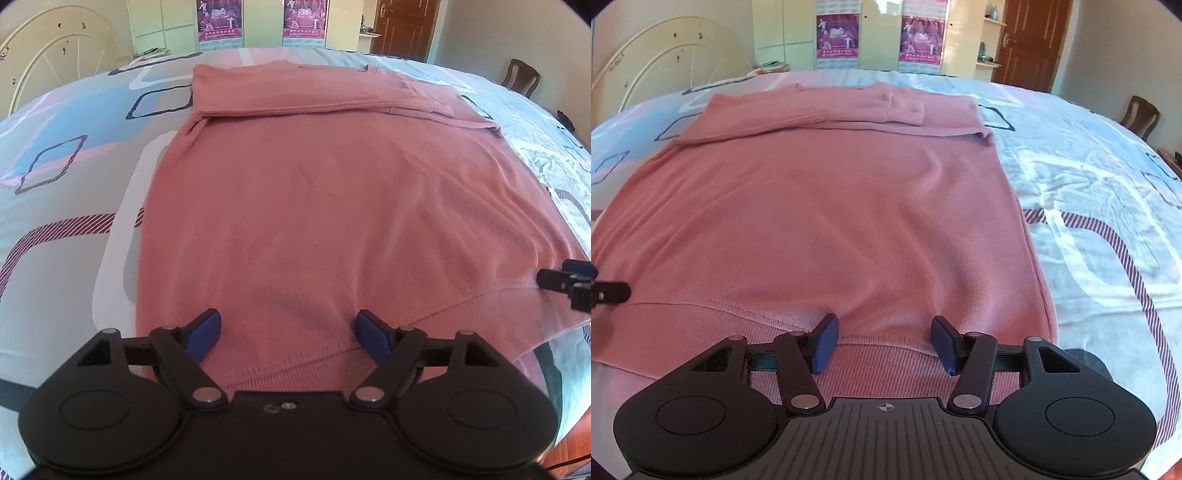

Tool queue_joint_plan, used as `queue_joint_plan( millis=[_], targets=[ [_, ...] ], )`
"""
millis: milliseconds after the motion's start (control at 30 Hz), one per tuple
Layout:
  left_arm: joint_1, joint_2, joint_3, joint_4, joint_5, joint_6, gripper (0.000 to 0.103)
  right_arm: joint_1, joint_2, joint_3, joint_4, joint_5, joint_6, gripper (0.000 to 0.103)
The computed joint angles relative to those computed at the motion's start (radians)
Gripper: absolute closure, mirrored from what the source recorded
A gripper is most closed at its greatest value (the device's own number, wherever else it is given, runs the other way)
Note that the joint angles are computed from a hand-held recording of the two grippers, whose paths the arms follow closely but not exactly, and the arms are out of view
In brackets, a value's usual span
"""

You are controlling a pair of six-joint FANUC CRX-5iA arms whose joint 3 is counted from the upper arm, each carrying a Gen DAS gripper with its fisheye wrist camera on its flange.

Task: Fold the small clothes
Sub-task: 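Move both grippers to the sweater hem and close them on it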

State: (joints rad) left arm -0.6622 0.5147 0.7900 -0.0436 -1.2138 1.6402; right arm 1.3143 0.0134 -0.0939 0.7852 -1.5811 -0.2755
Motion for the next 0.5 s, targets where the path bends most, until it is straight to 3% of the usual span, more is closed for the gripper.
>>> queue_joint_plan(
  millis=[300,500],
  targets=[
    [0.003,-0.031,-0.033,-0.006,-0.01,0.023,0.018,0.03,-0.02,-0.015,-0.017,-0.047,-0.06,0.048],
    [0.035,-0.1,-0.136,0.041,0.044,0.042,0.017,0.07,-0.052,-0.039,0.008,-0.101,-0.144,0.048]
  ],
)
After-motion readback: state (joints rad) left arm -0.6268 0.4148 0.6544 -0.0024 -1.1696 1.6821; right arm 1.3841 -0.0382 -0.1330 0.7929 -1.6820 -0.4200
